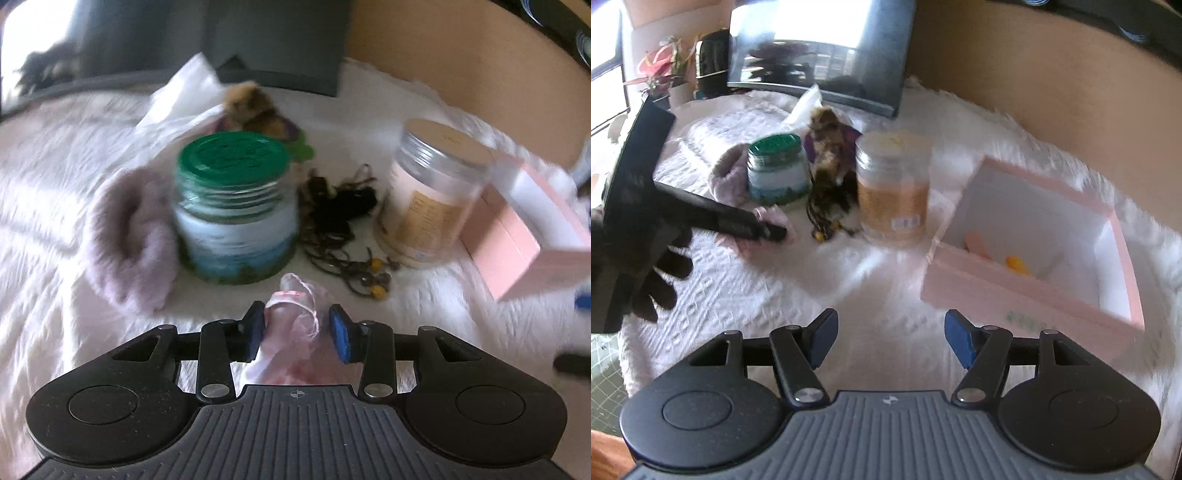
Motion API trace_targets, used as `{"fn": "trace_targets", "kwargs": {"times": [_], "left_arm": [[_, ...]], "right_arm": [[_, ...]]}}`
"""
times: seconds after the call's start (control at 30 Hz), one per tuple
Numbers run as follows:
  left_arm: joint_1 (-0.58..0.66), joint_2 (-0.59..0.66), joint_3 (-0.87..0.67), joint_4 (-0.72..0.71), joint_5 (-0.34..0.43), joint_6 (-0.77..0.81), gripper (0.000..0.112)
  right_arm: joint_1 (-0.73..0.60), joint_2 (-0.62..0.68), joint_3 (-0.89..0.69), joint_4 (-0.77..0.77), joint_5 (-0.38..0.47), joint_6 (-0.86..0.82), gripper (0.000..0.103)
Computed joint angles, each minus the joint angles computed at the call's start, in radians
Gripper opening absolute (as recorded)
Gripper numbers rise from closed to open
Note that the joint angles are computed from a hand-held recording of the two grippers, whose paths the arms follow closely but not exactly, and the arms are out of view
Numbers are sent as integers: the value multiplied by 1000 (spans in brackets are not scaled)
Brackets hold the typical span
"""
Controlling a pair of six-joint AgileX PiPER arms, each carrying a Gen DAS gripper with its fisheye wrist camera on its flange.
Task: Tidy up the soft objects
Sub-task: 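Grasp the pink ribbon with the left tool while the right tool grasps the black cord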
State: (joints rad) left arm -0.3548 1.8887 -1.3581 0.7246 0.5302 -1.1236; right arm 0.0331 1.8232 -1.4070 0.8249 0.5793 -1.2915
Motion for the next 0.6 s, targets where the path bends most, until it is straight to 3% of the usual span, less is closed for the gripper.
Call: {"fn": "trace_targets", "kwargs": {"times": [0.07, 0.13, 0.17, 0.2, 0.37, 0.43, 0.6], "left_arm": [[-17, 2, 7, 50, 9, -28, 41], [-31, -2, 28, 108, 7, -83, 32], [-34, -9, 45, 129, -4, -101, 20], [-33, -27, 73, 137, -24, -112, 16], [-14, -112, 187, 131, -92, -204, 13], [-2, -141, 220, 130, -103, -227, 13], [33, -226, 290, 94, -136, -222, 13]], "right_arm": [[37, 9, -20, -3, -31, -6, 64], [70, 18, -45, -12, -45, 3, 64], [83, 23, -60, -15, -42, 11, 64], [99, 33, -90, -28, -28, 31, 64], [188, 107, -268, -156, 28, 125, 64], [244, 143, -305, -253, -22, 191, 47], [359, 259, -364, -530, -185, 507, 32]]}}
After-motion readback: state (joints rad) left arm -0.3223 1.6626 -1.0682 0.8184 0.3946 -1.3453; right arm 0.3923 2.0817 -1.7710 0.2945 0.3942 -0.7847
